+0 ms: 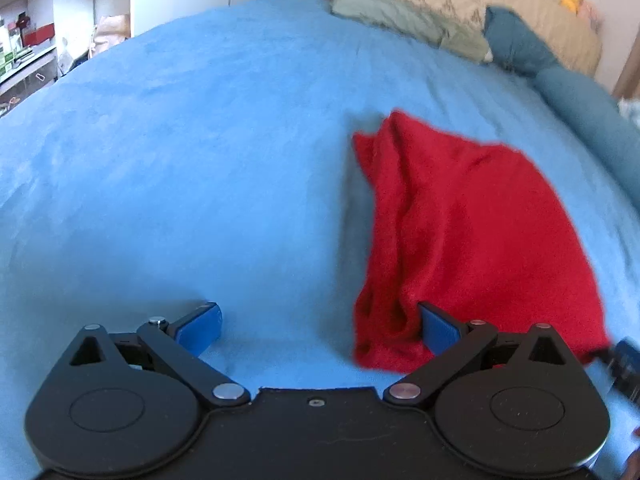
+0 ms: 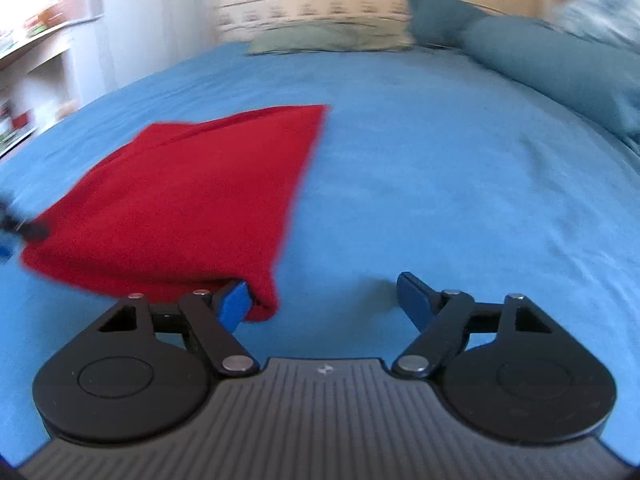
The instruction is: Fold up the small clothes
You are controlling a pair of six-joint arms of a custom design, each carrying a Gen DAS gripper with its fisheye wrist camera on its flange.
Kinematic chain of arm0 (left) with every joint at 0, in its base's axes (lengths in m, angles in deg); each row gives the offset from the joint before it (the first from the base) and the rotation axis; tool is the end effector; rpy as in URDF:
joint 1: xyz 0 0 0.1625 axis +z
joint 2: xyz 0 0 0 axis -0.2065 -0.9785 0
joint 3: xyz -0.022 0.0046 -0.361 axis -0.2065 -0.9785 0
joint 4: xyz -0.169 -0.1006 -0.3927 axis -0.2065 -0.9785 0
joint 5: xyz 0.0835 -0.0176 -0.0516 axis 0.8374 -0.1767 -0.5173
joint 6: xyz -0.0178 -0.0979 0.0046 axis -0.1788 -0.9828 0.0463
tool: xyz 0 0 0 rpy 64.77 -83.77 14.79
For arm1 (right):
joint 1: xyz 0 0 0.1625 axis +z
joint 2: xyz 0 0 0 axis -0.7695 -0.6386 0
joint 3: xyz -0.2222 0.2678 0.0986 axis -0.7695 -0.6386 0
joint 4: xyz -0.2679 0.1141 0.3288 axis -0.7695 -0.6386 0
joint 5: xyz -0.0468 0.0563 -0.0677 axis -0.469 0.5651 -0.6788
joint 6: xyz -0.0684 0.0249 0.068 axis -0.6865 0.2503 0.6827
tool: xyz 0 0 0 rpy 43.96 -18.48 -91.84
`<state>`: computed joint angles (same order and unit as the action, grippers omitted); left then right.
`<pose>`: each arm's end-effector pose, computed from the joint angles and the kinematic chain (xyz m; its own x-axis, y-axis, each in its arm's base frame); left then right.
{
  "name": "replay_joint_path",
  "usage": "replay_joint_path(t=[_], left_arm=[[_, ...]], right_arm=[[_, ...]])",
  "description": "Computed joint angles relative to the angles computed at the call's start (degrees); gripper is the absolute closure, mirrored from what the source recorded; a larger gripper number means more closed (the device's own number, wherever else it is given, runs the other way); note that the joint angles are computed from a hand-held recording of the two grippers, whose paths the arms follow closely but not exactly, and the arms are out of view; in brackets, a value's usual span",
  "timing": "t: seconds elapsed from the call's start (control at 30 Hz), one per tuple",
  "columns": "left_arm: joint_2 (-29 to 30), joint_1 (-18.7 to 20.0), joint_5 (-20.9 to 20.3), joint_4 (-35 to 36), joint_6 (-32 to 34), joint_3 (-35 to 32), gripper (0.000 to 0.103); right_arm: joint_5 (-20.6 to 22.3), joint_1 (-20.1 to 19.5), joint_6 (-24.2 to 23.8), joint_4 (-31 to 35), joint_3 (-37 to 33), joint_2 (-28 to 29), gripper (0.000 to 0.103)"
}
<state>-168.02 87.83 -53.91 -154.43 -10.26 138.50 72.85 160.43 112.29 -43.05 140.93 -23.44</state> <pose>0.0598 -0.5325 0.2388 -0.8057 0.1132 -0.5813 0.4267 0.7917 -0.4372 0.2112 -0.4148 -0.1072 -0.7209 0.2602 0.6424 -0.4338 0.5535 -0.7110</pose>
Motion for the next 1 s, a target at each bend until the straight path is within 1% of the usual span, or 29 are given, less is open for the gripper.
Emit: replay_joint_path(t=[0.03,0.07,0.13,0.17,0.2,0.23,0.27,0.3,0.33,0.37,0.43,0.47,0.53,0.6,0.7,0.77,0.8,0.83,0.9,1.0], left_arm=[[-0.1,-0.2,1.0,0.7,0.8,0.3,0.0],[-0.1,-0.6,2.4,0.4,1.9,1.0,0.0],[0.3,-1.3,4.2,-0.8,3.2,1.8,0.0],[0.3,-1.5,4.6,-1.1,2.9,2.0,0.0],[-0.2,-1.6,4.6,-0.5,2.2,2.1,0.0],[-1.2,-2.1,4.9,1.5,0.6,2.2,0.002],[-2.5,-2.6,4.7,3.5,-0.7,2.3,0.003],[-4.3,-3.4,4.1,4.8,-1.2,2.8,0.004],[-5.7,-4.4,3.2,4.0,-0.4,3.7,0.003],[-7.1,-5.3,2.6,2.4,1.4,4.6,0.002],[-8.0,-7.4,2.6,0.1,3.9,4.8,0.0],[-7.9,-7.9,2.1,0.3,4.3,4.1,0.0],[-6.5,-7.4,-1.2,4.5,3.3,0.4,0.0],[-2.8,-5.5,-5.8,11.8,0.1,-6.1,0.0],[4.9,-2.1,-10.4,20.7,-4.3,-16.5,0.0],[9.6,0.2,-12.8,24.9,-7.3,-22.2,0.0],[11.2,0.9,-13.2,26.4,-7.9,-24.3,0.003],[12.6,1.5,-12.9,26.8,-8.3,-25.6,0.007],[15.0,2.4,-13.2,27.3,-8.3,-27.7,0.011],[16.1,2.9,-14.6,25.2,-6.8,-27.7,0.011]], right_arm=[[-1.7,-1.1,1.7,1.2,0.8,-0.9,0.01],[-2.9,-1.6,2.3,1.2,1.4,-1.4,0.009],[-2.2,-1.3,-0.6,0.8,0.9,-0.9,0.008],[-2.3,-1.3,-1.1,1.6,0.5,-0.9,0.008],[-3.6,-1.5,0.4,3.9,0.5,-1.6,0.008],[-5.5,-1.7,2.4,7.1,0.7,-2.7,0.008],[-6.7,-1.7,3.5,9.9,0.6,-3.5,0.007],[-8.2,-1.7,4.3,13.9,0.5,-4.6,0.007],[-9.0,-1.5,4.7,16.4,0.5,-5.6,0.007],[-10.2,-1.3,4.7,17.9,1.2,-6.9,0.007],[-13.8,-1.5,5.5,21.0,2.8,-10.6,0.005],[-14.8,-1.5,6.3,22.4,3.0,-12.2,0.003],[-17.6,-2.0,8.2,25.6,2.5,-14.8,0.0],[-20.4,-3.0,10.7,29.1,0.4,-16.3,0.0],[-21.6,-4.5,16.5,40.6,-8.8,-13.1,0.0],[-25.9,-6.9,19.4,45.5,-13.5,-10.7,0.0],[-27.5,-8.1,21.3,47.3,-15.8,-9.2,0.0],[-29.1,-9.2,23.1,49.0,-18.0,-7.6,0.0],[-31.1,-11.0,25.3,50.7,-21.1,-4.8,0.0],[-32.8,-12.4,25.7,51.7,-24.6,-0.9,0.0]])
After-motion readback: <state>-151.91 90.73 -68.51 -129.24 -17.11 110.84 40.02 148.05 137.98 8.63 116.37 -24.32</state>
